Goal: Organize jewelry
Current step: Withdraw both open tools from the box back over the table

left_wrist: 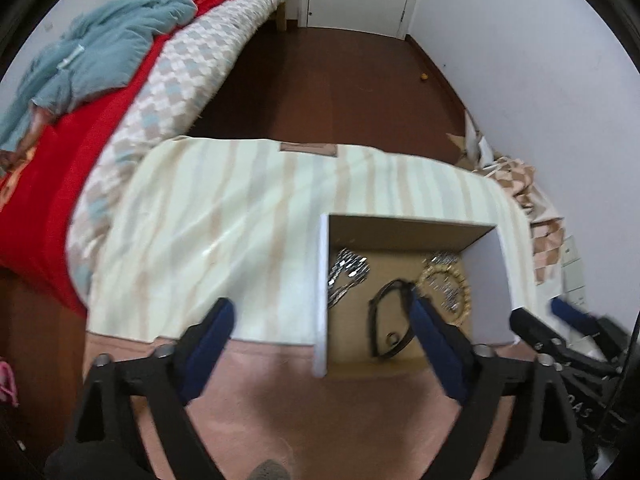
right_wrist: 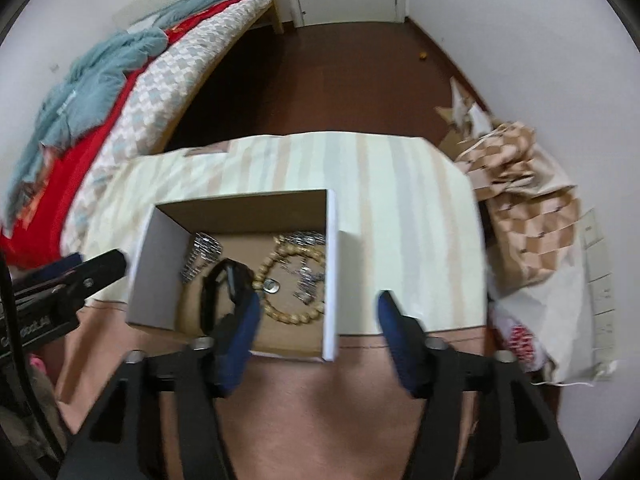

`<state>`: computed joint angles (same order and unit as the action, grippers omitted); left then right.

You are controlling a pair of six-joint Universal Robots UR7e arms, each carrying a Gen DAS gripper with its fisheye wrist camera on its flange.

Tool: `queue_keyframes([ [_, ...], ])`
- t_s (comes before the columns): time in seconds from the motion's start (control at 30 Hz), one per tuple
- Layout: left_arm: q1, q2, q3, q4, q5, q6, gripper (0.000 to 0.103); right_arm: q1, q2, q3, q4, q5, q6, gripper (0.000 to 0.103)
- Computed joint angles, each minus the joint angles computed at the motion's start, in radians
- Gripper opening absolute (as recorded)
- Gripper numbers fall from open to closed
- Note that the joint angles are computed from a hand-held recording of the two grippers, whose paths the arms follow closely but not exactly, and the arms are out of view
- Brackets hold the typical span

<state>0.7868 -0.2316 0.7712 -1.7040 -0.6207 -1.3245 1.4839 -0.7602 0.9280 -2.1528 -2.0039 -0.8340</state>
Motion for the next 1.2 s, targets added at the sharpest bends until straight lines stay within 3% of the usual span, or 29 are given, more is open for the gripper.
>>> queue_keyframes([
  [0.1,-0.011,0.013,-0.026,0.109,0.013,-0.066,0.102,0.005,-0.024,0.053,-0.05,-0.027,-0.024,0.096],
  [0.2,-0.029,0.007,-0.021,0.163,0.026,-0.111,0.102,0.011,-0.058,0.11,-0.115,-0.047,-0.047,0.1],
  [0.43,-0.087,-0.003,-0.041,0.303,0.071,-0.225,0.102,0.024,-0.16,0.2,-0.151,-0.026,-0.044,0.101],
  [0.73,-0.192,-0.023,-0.056,0.443,0.11,-0.359,0.102,0.046,-0.344,0.33,-0.192,0.058,-0.062,0.101],
  [0.93,-0.263,-0.015,-0.111,0.616,0.141,-0.489,0.102,0.055,-0.466,0.395,-0.199,0.121,-0.069,0.101],
  [1.2,-0.323,-0.006,-0.164,0.737,0.131,-0.582,0.102,0.062,-0.582,0.428,-0.164,0.185,-0.056,0.101],
])
